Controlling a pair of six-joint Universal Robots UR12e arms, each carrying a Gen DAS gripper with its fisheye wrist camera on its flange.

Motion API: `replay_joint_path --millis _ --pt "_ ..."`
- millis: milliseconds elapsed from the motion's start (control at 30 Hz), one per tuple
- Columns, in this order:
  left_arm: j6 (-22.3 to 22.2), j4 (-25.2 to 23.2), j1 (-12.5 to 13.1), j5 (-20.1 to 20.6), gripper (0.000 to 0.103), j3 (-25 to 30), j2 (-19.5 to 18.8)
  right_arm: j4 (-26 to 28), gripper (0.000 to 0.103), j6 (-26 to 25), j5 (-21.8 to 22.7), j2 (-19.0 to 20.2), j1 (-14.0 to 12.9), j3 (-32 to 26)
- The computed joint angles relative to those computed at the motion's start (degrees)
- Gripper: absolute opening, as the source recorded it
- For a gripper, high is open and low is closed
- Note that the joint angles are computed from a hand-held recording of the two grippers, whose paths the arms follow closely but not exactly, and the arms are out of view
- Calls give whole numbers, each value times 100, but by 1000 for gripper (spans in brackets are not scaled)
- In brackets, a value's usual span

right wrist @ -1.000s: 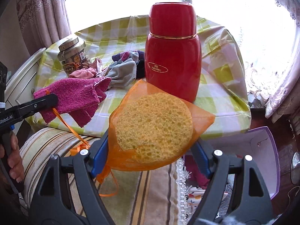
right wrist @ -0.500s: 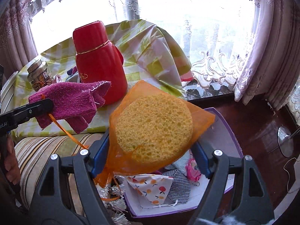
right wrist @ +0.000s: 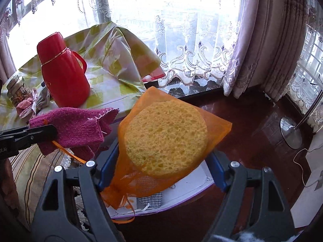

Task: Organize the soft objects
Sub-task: 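Carry mitten and sponge bag over the white box and open both tools, then move both open tools back to the remaining pile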

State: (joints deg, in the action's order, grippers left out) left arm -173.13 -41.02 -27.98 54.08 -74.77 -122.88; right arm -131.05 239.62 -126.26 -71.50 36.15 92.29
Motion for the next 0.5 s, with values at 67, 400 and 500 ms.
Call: replay_joint_path --millis 67,400,500 --pt "-13 3 -35 26 30 82 -49 6 81 39 -9 -37 -15 53" --pt "-121 135 -154 745 71 236 -203 437 83 178 365 -4 -156 99" --pt "-163 127 -129 702 70 247 -208 456 83 243 377 -26 -164 125"
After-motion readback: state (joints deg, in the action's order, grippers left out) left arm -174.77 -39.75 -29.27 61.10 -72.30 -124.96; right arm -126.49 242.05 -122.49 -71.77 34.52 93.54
